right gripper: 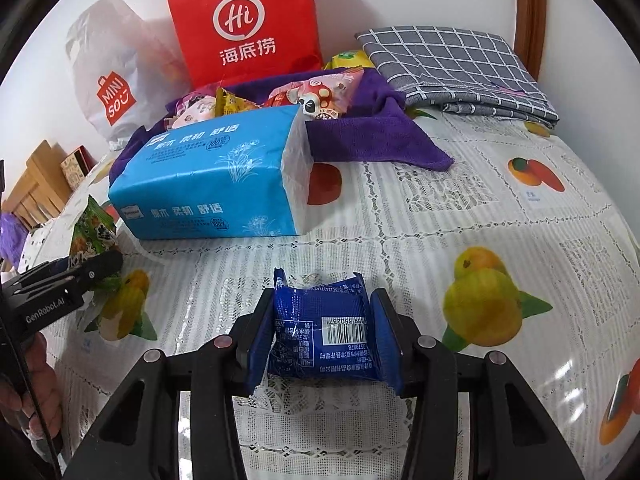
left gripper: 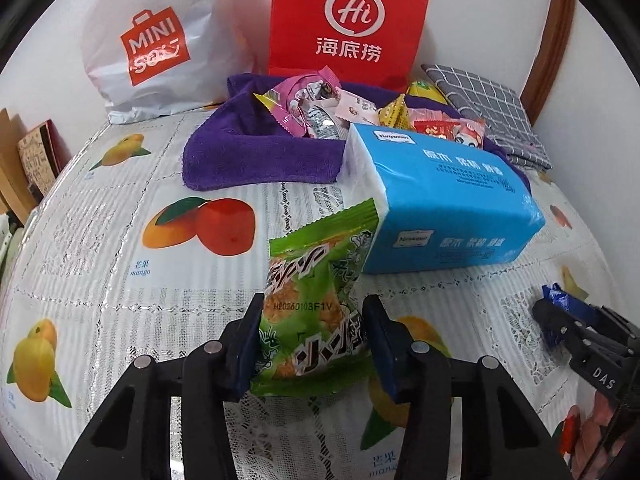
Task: Organize snacks
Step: 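Carry the green chips bag and blue packet over the purple towel with both grippers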
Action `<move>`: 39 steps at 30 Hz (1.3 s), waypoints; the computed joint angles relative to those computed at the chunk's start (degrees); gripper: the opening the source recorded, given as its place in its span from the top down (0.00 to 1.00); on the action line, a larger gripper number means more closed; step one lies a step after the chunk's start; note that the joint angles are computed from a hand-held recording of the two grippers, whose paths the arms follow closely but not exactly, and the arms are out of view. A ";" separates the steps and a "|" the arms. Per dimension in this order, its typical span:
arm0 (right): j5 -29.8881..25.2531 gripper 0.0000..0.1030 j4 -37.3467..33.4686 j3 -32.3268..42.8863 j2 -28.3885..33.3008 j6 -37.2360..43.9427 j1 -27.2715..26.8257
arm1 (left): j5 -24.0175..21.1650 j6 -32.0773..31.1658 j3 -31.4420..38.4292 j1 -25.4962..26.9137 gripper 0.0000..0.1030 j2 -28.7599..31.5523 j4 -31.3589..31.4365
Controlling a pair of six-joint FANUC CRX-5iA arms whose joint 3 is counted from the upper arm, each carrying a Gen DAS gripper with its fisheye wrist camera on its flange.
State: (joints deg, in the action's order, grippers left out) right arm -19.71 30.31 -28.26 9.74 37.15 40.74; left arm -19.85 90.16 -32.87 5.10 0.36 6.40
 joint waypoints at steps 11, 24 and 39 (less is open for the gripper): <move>0.12 0.55 -3.79 0.90 -0.08 3.35 -0.47 | 0.55 -7.83 -3.98 0.62 0.59 -3.07 6.61; -1.74 0.56 2.56 -0.27 -3.94 -3.14 0.96 | -2.06 -11.03 -5.16 1.05 0.59 -9.81 10.13; -3.39 0.56 1.43 3.64 -6.22 0.59 2.06 | -5.08 -12.00 -0.86 -0.05 0.59 -10.23 12.65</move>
